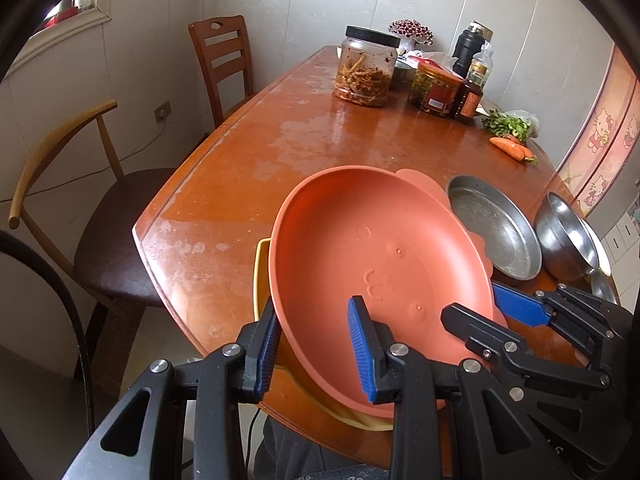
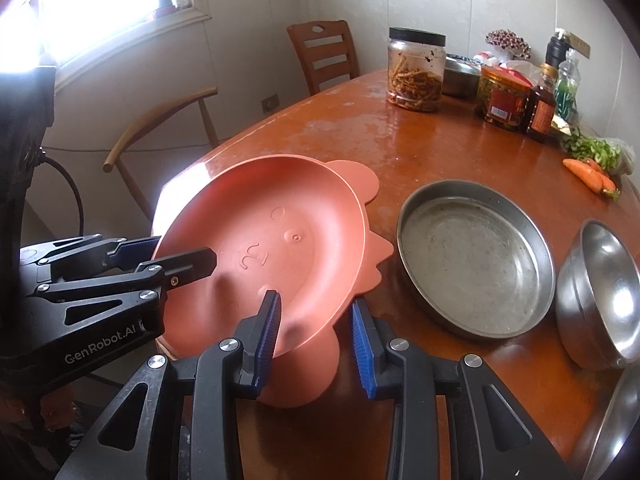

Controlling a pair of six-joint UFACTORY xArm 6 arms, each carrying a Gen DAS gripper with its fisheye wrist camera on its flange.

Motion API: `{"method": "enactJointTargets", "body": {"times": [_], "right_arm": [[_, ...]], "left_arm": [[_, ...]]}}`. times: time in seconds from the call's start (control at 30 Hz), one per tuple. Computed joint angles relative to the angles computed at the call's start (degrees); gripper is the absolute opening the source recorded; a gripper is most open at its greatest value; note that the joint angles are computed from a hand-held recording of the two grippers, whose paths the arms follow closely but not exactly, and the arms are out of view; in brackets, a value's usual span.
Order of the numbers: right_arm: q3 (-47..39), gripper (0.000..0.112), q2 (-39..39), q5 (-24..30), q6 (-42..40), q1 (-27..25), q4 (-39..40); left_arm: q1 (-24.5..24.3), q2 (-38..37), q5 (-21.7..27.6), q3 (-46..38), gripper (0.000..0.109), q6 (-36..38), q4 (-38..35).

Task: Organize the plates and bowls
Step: 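Lift the orange plate with the left gripper over the yellow plate, then lower the orange plate onto the yellow plate and open the left gripper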

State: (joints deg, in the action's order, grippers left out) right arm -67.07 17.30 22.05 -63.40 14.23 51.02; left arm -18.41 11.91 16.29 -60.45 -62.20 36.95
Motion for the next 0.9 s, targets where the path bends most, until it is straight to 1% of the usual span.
{"method": "enactJointTargets", "body": {"times": [0.23,0.37,0.9], "right_arm": [[0.01,0.037,0.33,1.20,1.87,0.02,-1.93],[-0.03,0.037,0.17,1.74,1.68,-0.30,-1.42],[0.44,0.037,-1.00,2.26,1.58,-1.64,-0.06]], "left_arm": [[0.17,-0.40,0.42,0.41,0.034,-0.44,0.84],[0.37,-0.76,-0.10,0.93,0.034,-0.45,0.43],[0.16,-1.29,1.40,0.94,0.034,-2.17,2.03]]}}
